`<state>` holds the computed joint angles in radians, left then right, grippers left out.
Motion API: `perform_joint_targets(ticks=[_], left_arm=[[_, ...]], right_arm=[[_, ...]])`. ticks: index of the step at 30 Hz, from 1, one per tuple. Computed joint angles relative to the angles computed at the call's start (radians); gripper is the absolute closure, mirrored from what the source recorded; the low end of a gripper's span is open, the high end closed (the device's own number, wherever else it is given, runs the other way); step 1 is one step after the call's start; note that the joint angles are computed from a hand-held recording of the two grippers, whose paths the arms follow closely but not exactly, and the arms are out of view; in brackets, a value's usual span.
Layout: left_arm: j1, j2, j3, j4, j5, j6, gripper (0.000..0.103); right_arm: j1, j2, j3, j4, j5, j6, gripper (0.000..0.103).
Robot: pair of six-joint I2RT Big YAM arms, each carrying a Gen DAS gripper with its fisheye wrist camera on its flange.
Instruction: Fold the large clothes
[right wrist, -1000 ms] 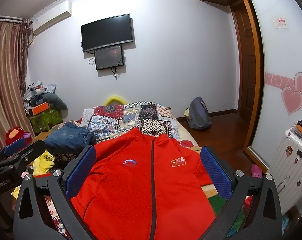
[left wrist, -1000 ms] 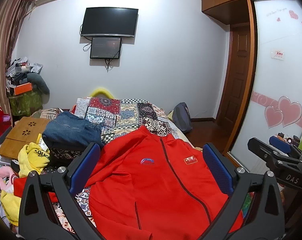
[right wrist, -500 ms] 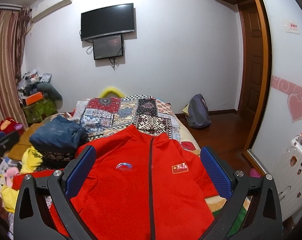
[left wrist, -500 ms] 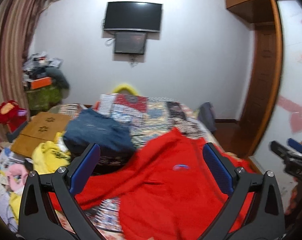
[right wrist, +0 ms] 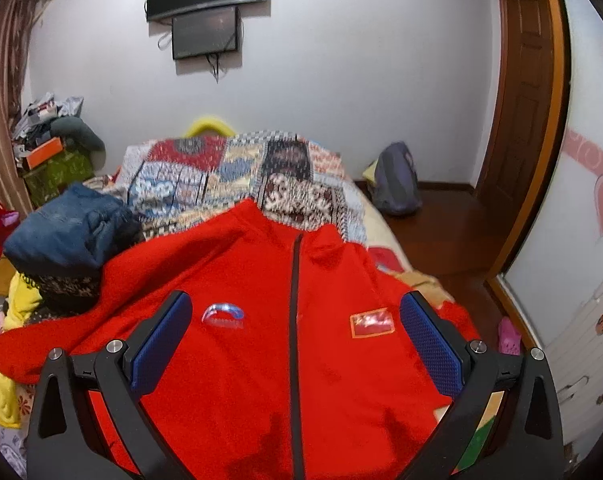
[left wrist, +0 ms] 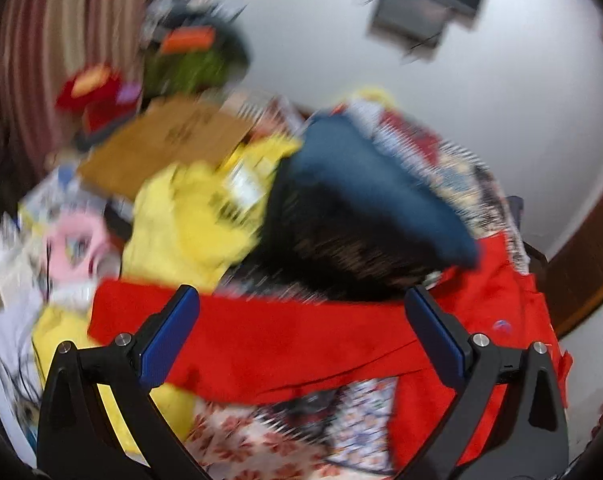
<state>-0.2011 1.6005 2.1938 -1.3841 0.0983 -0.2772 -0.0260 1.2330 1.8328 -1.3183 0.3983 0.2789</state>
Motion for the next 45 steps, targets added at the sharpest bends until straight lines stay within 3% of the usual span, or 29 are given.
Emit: perform_joint_targets(ticks=[5,9,15,17,18,20,23,27,32,34,39,42,45], left_arm=[[0.132,-0.015,-0.163,-0.012,0.180,-0.076,0.000],[0.199,-0.037,-0.277,0.013,0.271,-0.146,0.000],[0.280,-0.042,-0.390,0.076,0.409,-0.258,0.000],[0.289,-0.036,-0.411,0.110,0.421,-0.284,0.010],[0.290,-0.031,-0.412,0.118,0.411,-0.284,0.012],[0.281,-0.017,-0.399,0.117,0.344,-0.286,0.028],[0.261,-0.011,-0.388,0.118,0.234,-0.281,0.040],[0.222,-0.003,-0.354,0.089,0.081,-0.239,0.055],[0.160,0.000,-0.285,0.035,-0.108,-0.181,0.085],[0.145,-0.006,-0.265,0.034,-0.145,-0.160,0.094],[0.083,0.002,-0.145,0.035,-0.231,-0.062,0.096],[0.040,0.034,-0.009,0.029,-0.211,-0.027,0.096],[-0.010,0.109,0.203,-0.008,-0.164,-0.009,0.096]], right_arm=[[-0.026,0.037,0.008,-0.071,-0.066,0.030,0.000],[-0.043,0.054,0.016,-0.109,-0.131,0.054,0.000],[-0.044,0.085,0.030,-0.140,-0.131,0.071,0.000],[-0.042,0.095,0.034,-0.144,-0.132,0.074,0.000],[-0.040,0.100,0.037,-0.146,-0.134,0.077,0.000],[-0.039,0.108,0.042,-0.159,-0.136,0.082,0.000],[-0.040,0.116,0.049,-0.176,-0.141,0.086,0.000],[-0.042,0.113,0.048,-0.181,-0.141,0.090,0.000],[-0.048,0.097,0.039,-0.175,-0.157,0.097,0.000],[-0.058,0.084,0.029,-0.166,-0.177,0.097,0.000],[-0.085,0.058,0.009,-0.139,-0.219,0.109,0.000],[-0.106,0.044,-0.002,-0.126,-0.232,0.118,0.000],[-0.129,0.036,-0.001,-0.114,-0.263,0.119,0.000]])
